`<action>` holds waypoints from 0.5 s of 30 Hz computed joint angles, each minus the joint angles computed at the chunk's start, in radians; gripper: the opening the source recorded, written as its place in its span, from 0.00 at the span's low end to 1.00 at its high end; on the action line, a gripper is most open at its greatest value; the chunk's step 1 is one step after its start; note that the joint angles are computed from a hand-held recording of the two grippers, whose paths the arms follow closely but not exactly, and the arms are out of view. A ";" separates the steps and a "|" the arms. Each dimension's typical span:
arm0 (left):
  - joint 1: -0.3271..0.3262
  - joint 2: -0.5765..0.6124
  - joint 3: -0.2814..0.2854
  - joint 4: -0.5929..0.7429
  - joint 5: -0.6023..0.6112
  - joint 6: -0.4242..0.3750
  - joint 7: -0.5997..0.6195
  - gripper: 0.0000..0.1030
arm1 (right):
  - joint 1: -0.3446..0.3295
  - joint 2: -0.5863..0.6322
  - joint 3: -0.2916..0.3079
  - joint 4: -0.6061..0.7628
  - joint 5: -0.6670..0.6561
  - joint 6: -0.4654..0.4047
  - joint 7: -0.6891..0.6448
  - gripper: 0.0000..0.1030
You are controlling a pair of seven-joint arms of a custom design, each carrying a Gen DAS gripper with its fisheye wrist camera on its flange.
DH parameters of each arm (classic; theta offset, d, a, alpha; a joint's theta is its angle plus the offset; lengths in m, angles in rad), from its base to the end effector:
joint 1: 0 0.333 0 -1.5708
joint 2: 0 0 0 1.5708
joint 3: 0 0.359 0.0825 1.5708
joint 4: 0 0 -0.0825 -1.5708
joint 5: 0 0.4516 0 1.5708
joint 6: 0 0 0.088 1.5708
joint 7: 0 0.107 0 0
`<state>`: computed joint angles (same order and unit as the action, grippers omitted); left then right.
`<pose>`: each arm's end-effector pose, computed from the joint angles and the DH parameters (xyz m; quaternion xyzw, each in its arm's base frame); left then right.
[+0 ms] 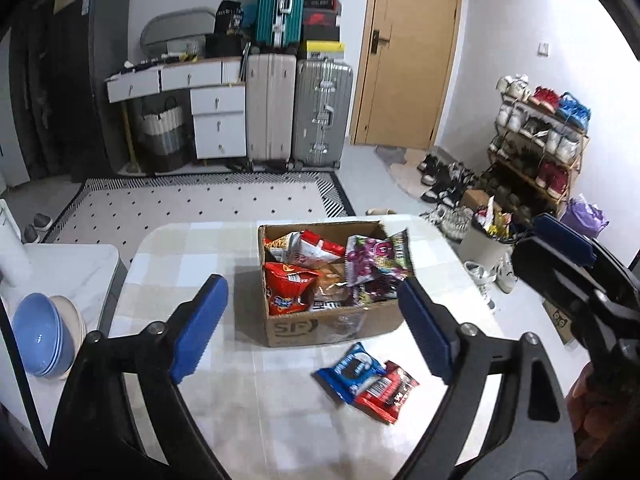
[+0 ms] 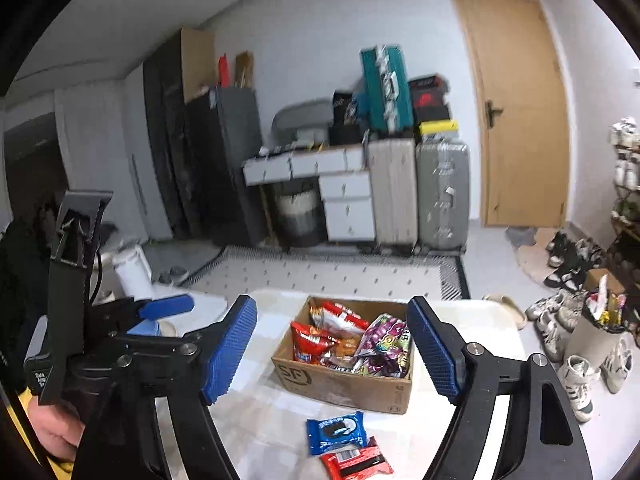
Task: Organize snacks
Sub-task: 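Open both tools to release the bags and withdraw from the box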
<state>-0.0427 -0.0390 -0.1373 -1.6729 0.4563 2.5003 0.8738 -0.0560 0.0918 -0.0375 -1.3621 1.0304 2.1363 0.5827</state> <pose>0.6514 -0.1236 0.7456 -0.7091 0.5384 -0.3157 0.3281 0.6879 -0.0255 0.8107 -0.7382 0.3751 -0.1667 0.5353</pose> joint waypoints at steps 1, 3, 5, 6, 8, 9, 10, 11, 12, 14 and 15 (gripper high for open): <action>-0.002 -0.025 -0.005 -0.024 0.029 0.008 -0.027 0.89 | -0.008 -0.033 -0.003 -0.041 0.029 -0.008 -0.020 0.77; 0.000 -0.081 -0.020 -0.077 0.104 0.011 -0.092 1.00 | -0.009 -0.095 -0.018 -0.121 0.076 -0.004 -0.056 0.85; 0.006 -0.138 -0.033 -0.139 0.156 0.048 -0.139 1.00 | -0.001 -0.174 -0.043 -0.225 0.120 0.034 -0.084 0.92; 0.009 -0.171 -0.038 -0.180 0.172 0.071 -0.156 0.99 | 0.006 -0.204 -0.058 -0.266 0.130 0.046 -0.072 0.93; 0.025 -0.225 -0.059 -0.246 0.213 0.090 -0.215 0.99 | 0.018 -0.245 -0.095 -0.319 0.162 0.003 -0.052 0.93; 0.036 -0.260 -0.071 -0.292 0.236 0.103 -0.255 0.99 | 0.022 -0.261 -0.112 -0.340 0.166 -0.019 -0.055 0.93; 0.043 -0.282 -0.078 -0.319 0.244 0.109 -0.276 0.99 | 0.028 -0.285 -0.119 -0.371 0.166 -0.007 -0.067 0.93; 0.045 -0.314 -0.081 -0.359 0.241 0.113 -0.294 0.99 | 0.034 -0.311 -0.125 -0.404 0.167 0.014 -0.090 0.94; 0.045 -0.340 -0.087 -0.386 0.232 0.103 -0.304 0.99 | 0.039 -0.345 -0.134 -0.447 0.172 0.037 -0.125 0.95; 0.047 -0.382 -0.088 -0.439 0.216 0.106 -0.315 0.99 | 0.054 -0.389 -0.158 -0.499 0.178 0.057 -0.167 0.98; 0.049 -0.411 -0.093 -0.469 0.210 0.101 -0.324 0.99 | 0.060 -0.412 -0.173 -0.523 0.183 0.052 -0.189 0.98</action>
<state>0.0060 -0.4501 -0.2303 -2.1414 0.6668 2.6009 0.5495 0.0044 -0.3199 -0.2110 -1.8848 1.2132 2.1882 0.3940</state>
